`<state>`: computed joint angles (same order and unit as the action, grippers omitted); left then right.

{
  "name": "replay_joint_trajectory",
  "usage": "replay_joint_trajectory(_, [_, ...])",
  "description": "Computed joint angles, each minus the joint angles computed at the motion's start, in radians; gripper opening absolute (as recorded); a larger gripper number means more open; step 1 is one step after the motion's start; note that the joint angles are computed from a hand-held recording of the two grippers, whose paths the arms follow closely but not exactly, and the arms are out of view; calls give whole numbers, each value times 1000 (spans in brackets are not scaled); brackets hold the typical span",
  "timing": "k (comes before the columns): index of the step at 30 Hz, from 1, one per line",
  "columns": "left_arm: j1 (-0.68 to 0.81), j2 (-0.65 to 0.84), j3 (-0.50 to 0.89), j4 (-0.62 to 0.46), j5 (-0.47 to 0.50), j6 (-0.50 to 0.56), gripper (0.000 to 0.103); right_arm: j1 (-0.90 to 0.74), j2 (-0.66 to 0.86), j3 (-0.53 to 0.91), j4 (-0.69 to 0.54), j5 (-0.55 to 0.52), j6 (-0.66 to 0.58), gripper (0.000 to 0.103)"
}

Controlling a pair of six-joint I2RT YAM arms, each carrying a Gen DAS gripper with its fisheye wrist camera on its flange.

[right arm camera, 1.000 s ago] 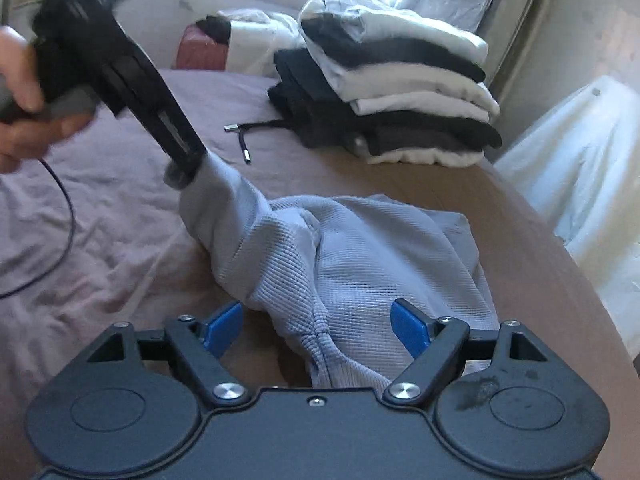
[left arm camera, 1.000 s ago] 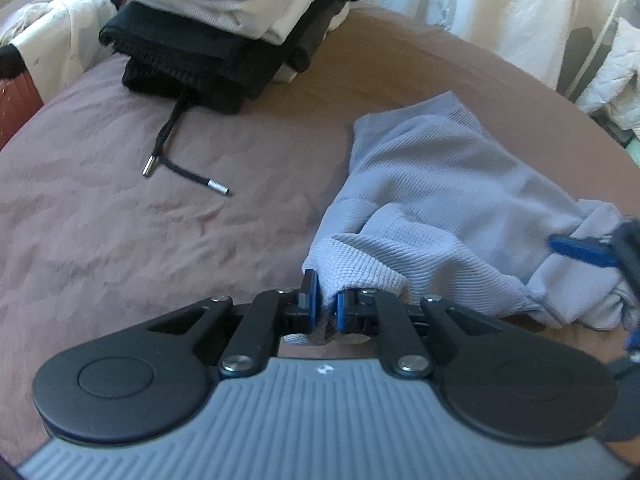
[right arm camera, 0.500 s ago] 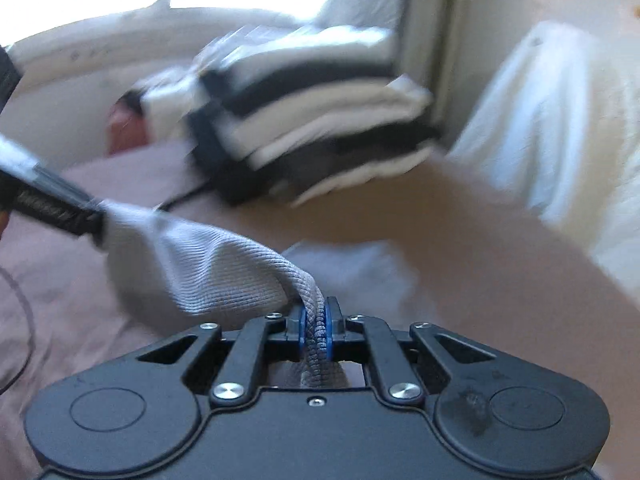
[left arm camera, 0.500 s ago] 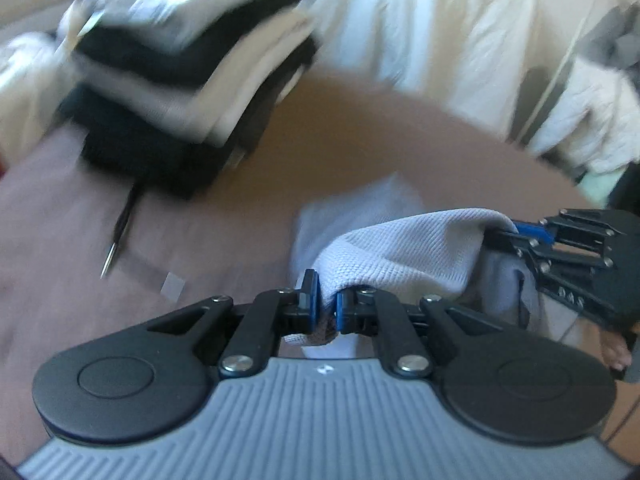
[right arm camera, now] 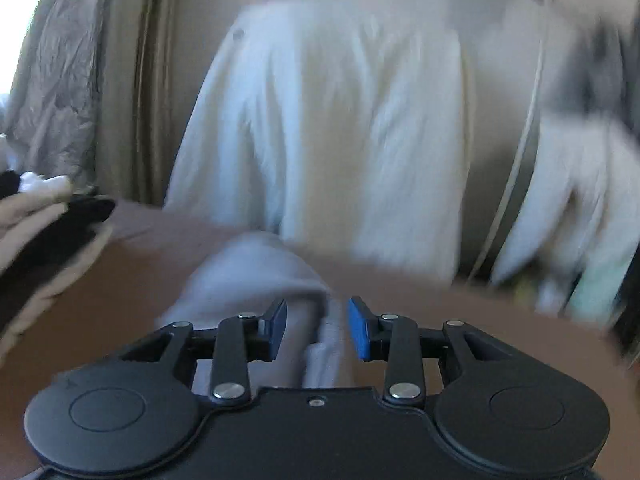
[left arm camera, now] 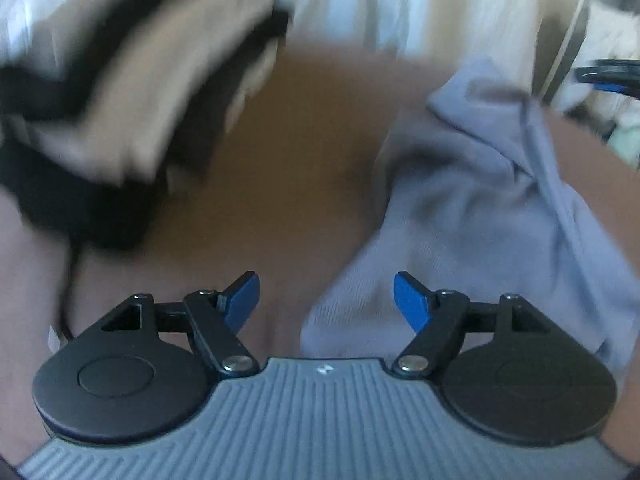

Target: Fold clothes

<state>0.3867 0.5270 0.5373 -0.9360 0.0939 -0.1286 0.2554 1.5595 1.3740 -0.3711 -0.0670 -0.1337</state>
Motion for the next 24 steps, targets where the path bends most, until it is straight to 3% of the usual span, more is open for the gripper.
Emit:
replay_joint_trajectory(5, [298, 50, -135, 36, 263, 135, 74, -166, -327, -394, -92, -196, -102, 47])
replay_joint_trajectory(9, [288, 57, -131, 39, 325, 140, 74, -406, -579, -580, -318, -383, -350, 55])
replay_joint_trajectory(13, [170, 48, -115, 33, 296, 70, 74, -568, -655, -611, -481, -445, -561, 63])
replay_joint_trajectory(16, [74, 45, -124, 39, 233, 35, 74, -558, -679, -632, -487, -426, -555, 79])
replay_joint_trajectory(24, [9, 58, -142, 71, 196, -7, 74, -333, -629, -678, -326, -219, -332, 82])
